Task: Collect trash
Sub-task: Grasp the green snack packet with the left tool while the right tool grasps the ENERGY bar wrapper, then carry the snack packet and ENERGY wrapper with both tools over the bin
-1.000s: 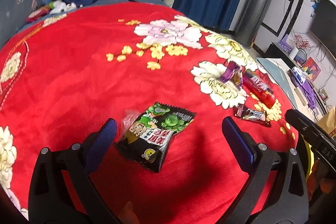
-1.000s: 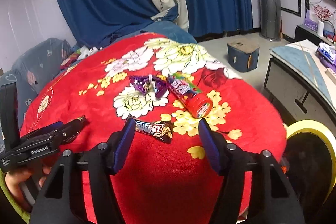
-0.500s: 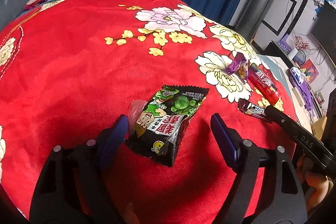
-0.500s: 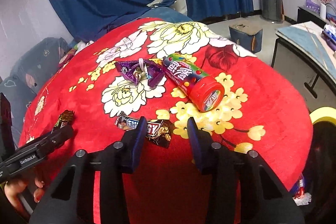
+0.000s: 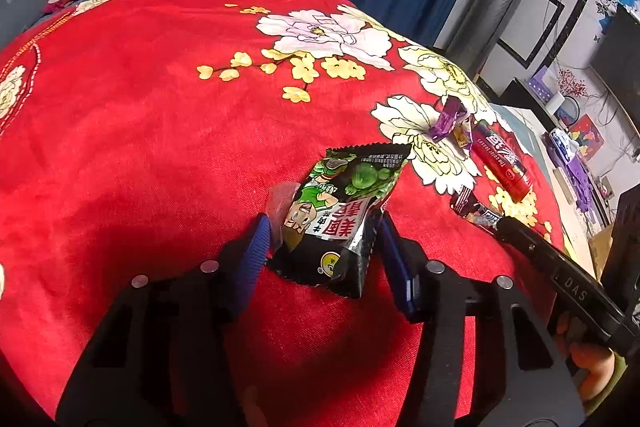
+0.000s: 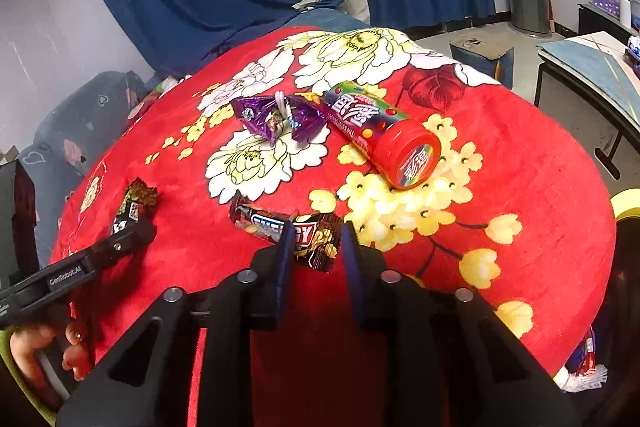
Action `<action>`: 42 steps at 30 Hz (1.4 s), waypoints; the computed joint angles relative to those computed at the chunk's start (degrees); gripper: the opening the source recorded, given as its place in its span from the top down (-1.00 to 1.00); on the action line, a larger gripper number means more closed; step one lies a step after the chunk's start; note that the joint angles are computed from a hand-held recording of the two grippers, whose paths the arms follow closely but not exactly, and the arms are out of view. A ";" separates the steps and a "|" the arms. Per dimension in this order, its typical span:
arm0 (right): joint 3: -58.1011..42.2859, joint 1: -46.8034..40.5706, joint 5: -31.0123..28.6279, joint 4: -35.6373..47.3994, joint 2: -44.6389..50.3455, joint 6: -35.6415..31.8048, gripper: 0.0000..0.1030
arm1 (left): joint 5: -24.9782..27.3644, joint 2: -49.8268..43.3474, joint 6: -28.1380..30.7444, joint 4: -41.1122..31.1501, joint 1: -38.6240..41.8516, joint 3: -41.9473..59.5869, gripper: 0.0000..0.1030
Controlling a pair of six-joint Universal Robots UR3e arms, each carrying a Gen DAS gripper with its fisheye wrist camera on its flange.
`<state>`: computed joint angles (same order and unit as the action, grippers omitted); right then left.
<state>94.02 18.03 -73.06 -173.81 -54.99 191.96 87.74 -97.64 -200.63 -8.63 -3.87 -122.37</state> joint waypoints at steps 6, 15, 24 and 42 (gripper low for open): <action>2.16 0.07 0.56 -1.60 -0.81 0.08 0.83 | -0.72 -0.07 0.30 0.75 0.18 -0.33 0.32; 7.84 0.28 -0.27 -6.67 -4.25 0.58 0.88 | -1.81 0.13 1.09 2.64 -0.23 -0.79 0.42; 14.60 -1.20 -1.97 -11.07 -10.80 0.26 0.88 | -1.50 0.38 2.04 6.24 -3.58 0.13 0.47; 28.92 -9.72 -1.91 -15.19 -25.73 -2.72 0.89 | 1.03 -3.73 1.59 7.38 -15.27 9.14 0.47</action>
